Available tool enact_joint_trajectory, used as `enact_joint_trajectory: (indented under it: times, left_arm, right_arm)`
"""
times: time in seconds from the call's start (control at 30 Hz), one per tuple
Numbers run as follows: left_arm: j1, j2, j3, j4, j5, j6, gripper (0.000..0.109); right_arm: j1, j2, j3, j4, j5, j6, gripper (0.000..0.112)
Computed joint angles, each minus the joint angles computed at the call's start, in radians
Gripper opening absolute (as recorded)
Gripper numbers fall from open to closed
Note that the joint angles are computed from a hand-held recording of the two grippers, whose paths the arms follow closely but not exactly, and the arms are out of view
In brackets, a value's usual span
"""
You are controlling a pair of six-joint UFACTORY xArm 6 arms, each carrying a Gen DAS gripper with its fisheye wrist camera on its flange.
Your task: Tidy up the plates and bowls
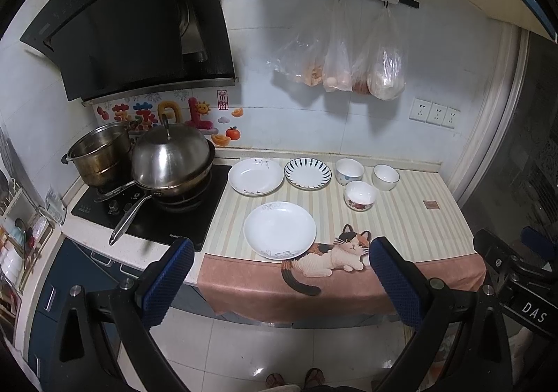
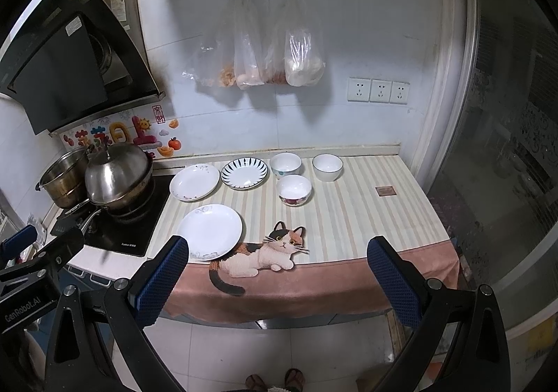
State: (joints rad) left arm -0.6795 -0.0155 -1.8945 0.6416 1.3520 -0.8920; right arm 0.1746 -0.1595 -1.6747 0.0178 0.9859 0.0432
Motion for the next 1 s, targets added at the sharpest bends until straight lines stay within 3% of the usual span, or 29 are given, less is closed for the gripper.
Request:
enact_joint_trajectory:
  times: [0.57,1.0]
  left_arm:
    - [0.003,0.023,-0.037,0.002,0.006,0.013,0.103]
    - [0.009,-0.003,0.019,-0.005,-0.026,-0.010,0.103]
  right_arm:
    - [0.004,0.002,-0.007,-0.011,-0.003,0.012,0.103]
    - [0.003,0.001,0.002,0.000,-0.009,0.016,0.103]
